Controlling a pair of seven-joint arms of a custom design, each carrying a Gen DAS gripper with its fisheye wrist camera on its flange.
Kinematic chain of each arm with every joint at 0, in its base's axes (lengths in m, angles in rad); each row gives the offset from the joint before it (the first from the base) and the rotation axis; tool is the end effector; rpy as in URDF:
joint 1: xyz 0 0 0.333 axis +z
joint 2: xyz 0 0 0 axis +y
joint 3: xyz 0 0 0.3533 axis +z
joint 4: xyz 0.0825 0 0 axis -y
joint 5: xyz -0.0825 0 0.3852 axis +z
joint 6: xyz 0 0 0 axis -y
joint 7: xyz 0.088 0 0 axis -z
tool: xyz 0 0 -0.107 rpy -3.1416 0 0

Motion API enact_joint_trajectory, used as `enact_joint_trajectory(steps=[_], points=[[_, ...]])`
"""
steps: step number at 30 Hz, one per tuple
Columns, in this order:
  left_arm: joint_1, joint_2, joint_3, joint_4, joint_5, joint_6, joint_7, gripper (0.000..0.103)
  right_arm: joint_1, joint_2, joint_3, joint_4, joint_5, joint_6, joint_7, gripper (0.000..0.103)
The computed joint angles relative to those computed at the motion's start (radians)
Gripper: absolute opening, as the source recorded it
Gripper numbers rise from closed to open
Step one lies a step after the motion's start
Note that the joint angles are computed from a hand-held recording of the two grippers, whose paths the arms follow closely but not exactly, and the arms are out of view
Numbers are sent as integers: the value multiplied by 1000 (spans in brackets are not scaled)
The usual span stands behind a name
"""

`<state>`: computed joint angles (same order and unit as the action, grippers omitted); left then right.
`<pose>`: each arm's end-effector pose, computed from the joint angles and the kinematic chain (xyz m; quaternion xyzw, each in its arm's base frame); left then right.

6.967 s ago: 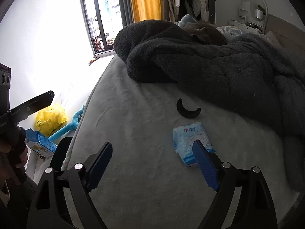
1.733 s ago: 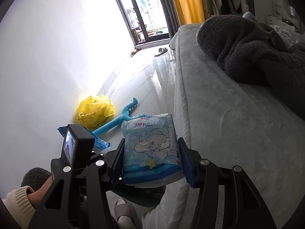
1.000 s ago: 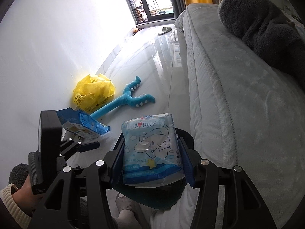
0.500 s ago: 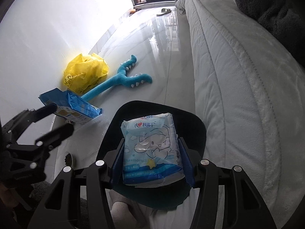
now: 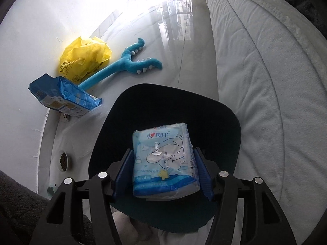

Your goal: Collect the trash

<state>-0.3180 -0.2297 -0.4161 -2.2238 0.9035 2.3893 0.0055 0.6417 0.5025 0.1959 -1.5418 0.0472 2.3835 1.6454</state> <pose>0.3760 -0.3490 0.5411 -0.7151 0.5567 -0.2844 0.3129 0.5152 0.5322 0.4347 -0.8900 0.4172 0.0039 0.1838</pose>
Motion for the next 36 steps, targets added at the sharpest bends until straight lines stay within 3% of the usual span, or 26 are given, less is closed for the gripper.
enact_joint_trajectory(steps=[3,7,14,16,19,24,27,36], points=[[5,-21,0,-4,4,2,-15,83,5,1,-6,-6,-12,14,7,72],[12,-34,-8,3,10,-1,-22,83,-5,-18,-2,-36,-8,51,-1,74],[2,-3,-36,74,38,-54,-10,83,-66,-119,30,-169,64,186,-81,75],[-10,8,-44,92,47,-80,-20,83,-72,-160,29,-213,78,243,-89,80],[-37,24,-59,122,47,-144,-52,83,-77,-237,19,-288,69,318,-90,81],[-86,65,-63,180,69,-193,-79,93,-97,-372,3,-405,53,414,-83,86],[-117,90,-62,219,103,-202,-97,95,-123,-464,-1,-480,104,459,-96,89],[-224,164,-60,321,179,-294,-129,100,-200,-749,-64,-711,77,553,-23,97]])
